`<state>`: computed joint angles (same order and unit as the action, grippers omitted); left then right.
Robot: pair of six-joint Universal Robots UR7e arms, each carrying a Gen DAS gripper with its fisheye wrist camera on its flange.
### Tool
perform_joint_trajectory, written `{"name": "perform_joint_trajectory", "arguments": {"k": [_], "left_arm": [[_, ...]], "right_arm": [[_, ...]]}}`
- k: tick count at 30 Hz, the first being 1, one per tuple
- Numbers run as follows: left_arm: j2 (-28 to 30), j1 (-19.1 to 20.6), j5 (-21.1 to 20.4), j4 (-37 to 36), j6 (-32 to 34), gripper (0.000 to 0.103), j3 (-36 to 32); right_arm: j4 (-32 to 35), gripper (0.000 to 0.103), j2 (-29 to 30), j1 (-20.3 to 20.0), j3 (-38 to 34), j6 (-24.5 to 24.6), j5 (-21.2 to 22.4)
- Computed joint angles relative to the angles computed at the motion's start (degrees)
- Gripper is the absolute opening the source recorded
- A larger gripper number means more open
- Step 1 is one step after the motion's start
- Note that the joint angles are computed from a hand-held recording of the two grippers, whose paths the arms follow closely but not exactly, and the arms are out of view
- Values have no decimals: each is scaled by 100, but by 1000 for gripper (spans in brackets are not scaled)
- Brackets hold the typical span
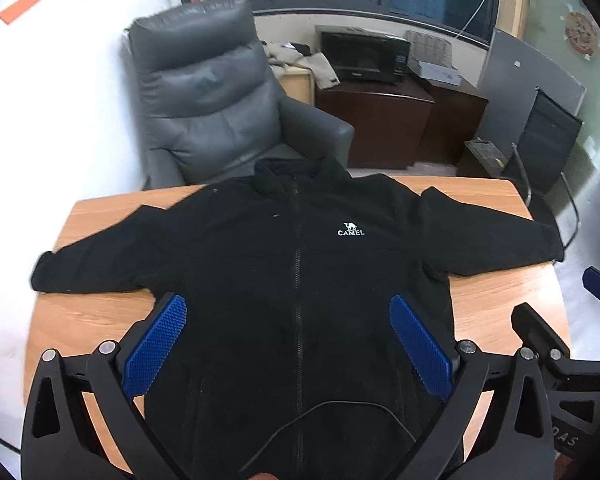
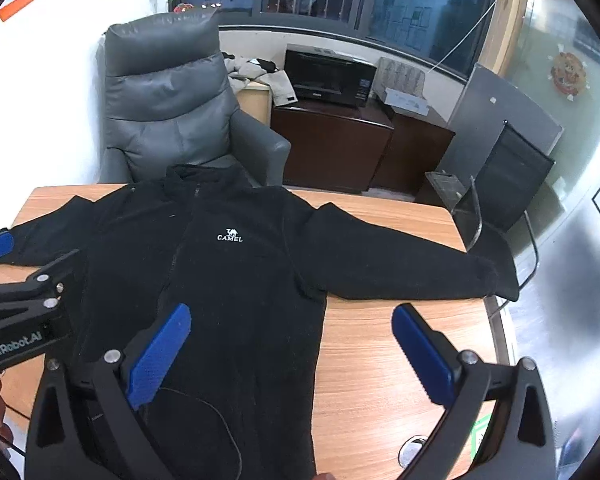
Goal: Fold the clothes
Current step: 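Position both grippers open over the black jacket's front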
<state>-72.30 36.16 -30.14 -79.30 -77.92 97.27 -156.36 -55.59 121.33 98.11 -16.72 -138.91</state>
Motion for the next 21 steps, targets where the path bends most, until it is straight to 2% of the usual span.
{"name": "perform_joint_trajectory", "arguments": {"k": [2, 5, 6, 8, 11, 14, 17, 21], "left_arm": [[108, 16, 199, 537, -316, 103, -144], [461, 146, 346, 1008, -490, 103, -486], [528, 161, 372, 948, -492, 103, -487], [553, 190, 398, 514, -292, 103, -341], [686, 319, 343, -180, 261, 103, -256], [1148, 530, 345, -628, 580, 103, -470], [1604, 720, 306, -1211, 926, 103, -738], [2254, 958, 202, -1911, 1435, 103, -1234]], "right_arm": [[107, 103, -4, 7, -18, 135, 17], [441, 103, 13, -11, -148, 407, 115], [544, 103, 44, -35, -220, 482, 113], [741, 103, 183, -172, -438, 678, 190], [283, 103, 146, -481, -363, 374, 469], [209, 103, 496, -707, -698, 369, 369], [125, 103, 552, -1074, -922, 99, 409], [-49, 103, 651, -1633, -1295, -646, 475]]}}
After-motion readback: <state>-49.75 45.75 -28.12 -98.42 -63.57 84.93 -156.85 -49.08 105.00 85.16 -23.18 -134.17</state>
